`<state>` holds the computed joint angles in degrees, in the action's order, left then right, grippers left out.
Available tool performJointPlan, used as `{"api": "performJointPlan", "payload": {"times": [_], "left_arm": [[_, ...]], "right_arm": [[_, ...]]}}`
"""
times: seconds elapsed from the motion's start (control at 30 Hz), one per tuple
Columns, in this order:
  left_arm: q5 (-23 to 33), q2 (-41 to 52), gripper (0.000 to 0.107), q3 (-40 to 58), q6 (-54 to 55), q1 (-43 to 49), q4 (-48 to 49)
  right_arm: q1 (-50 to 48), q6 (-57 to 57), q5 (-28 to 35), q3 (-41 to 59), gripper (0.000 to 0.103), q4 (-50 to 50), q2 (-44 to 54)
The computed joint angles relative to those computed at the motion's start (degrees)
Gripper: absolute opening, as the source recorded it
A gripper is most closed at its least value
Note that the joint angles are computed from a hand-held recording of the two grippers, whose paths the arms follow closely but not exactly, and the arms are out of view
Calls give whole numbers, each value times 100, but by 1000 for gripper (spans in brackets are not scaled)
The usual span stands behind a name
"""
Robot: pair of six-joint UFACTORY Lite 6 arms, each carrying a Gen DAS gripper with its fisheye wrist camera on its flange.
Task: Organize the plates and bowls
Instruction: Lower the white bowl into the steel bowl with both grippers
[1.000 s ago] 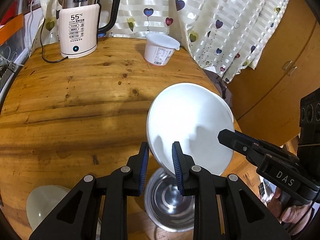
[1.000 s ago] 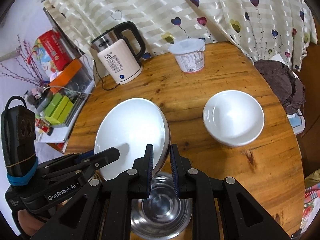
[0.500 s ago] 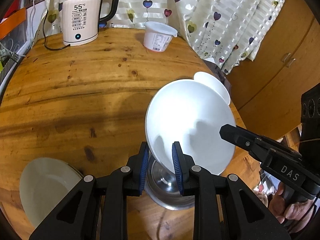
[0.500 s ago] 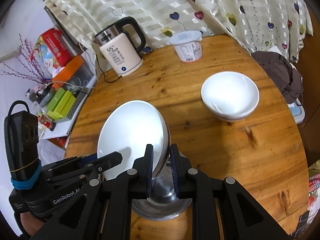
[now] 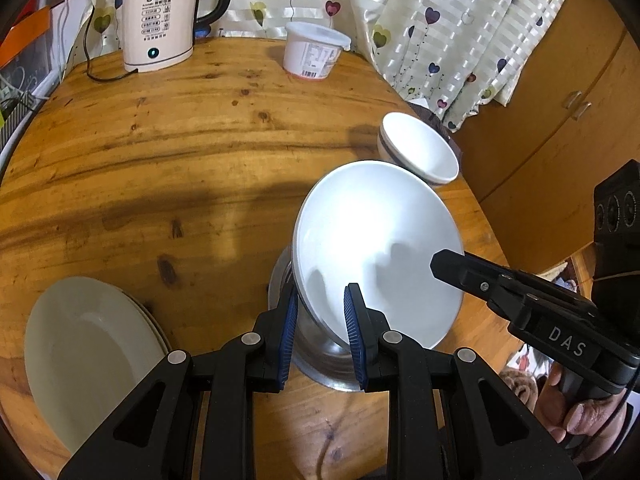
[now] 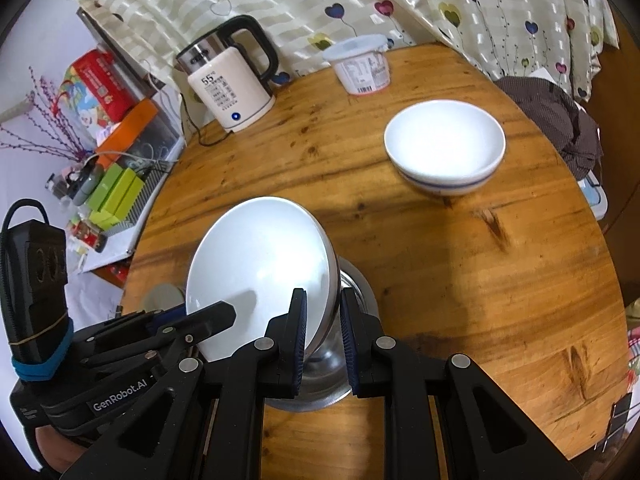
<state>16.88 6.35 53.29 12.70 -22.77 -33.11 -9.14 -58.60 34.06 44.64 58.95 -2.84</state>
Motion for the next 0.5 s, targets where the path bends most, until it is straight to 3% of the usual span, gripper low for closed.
{"api": "performJointPlan", "payload": {"times": [0.5], "left_arm": [[13,200,25,-141,347,-57,-429]], "right_arm": [[-109,-79,43,-176,17,-39,203]]}}
